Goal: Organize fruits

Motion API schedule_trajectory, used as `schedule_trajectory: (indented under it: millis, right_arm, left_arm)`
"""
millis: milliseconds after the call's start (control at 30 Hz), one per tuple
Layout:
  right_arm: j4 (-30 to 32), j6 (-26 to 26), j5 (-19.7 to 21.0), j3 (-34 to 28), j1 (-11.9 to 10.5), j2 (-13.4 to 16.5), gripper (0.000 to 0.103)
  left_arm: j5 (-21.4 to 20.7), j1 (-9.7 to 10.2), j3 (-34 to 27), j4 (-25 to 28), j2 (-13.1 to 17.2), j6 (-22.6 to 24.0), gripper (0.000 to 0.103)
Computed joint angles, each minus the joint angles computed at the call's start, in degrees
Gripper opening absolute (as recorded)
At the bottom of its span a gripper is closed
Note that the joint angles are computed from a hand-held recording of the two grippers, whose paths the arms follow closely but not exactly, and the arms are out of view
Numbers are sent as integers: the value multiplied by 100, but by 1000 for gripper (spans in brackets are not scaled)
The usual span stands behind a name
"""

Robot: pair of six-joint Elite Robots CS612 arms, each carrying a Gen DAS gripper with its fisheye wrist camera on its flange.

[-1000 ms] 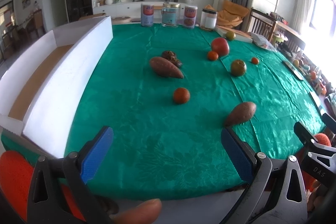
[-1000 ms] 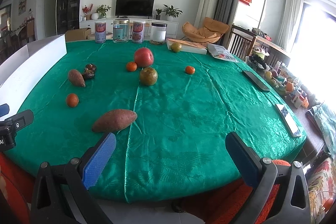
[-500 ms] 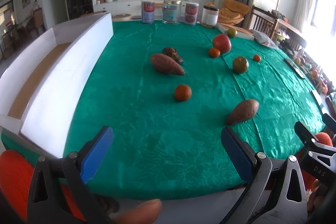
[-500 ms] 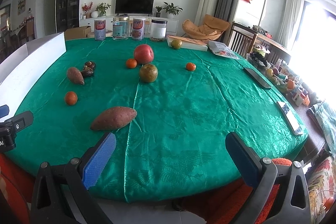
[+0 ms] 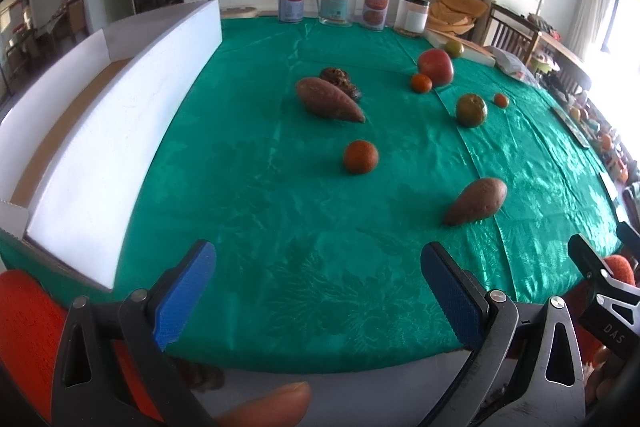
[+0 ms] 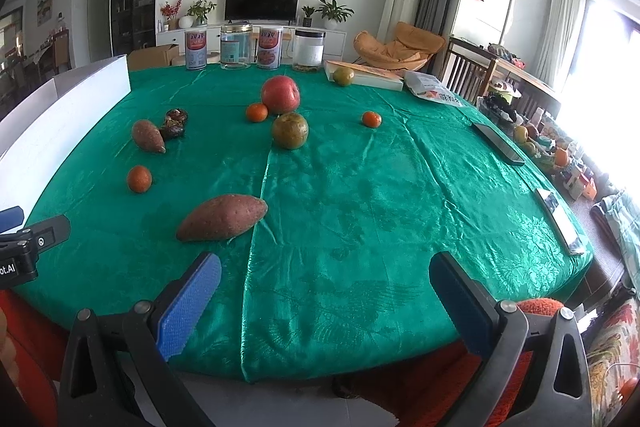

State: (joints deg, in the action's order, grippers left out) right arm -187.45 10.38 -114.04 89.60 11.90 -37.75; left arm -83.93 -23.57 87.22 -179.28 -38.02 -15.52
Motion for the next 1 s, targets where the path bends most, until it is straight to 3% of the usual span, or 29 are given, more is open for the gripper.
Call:
schedule_trajectory:
  millis: [233, 333, 533, 700, 1000]
  right_arm:
    - [187, 82, 283, -44, -41, 37, 103]
    - [493, 131, 538, -144, -95, 94, 103]
    - [1152, 88, 1021, -408, -161, 240, 103]
    - [1367, 79, 1073, -698, -176, 424, 103]
    - [1299, 316, 1370, -631, -250, 437, 103]
  left_arm:
    - [-75, 11, -217, 162, 138, 61, 103]
    - [111, -31, -458, 420, 293, 225, 103]
    - [-352, 67, -793, 1184, 478, 68, 102]
    - [138, -6, -777, 1174, 503, 265, 103]
    - [251, -12, -651, 843, 498, 160, 103]
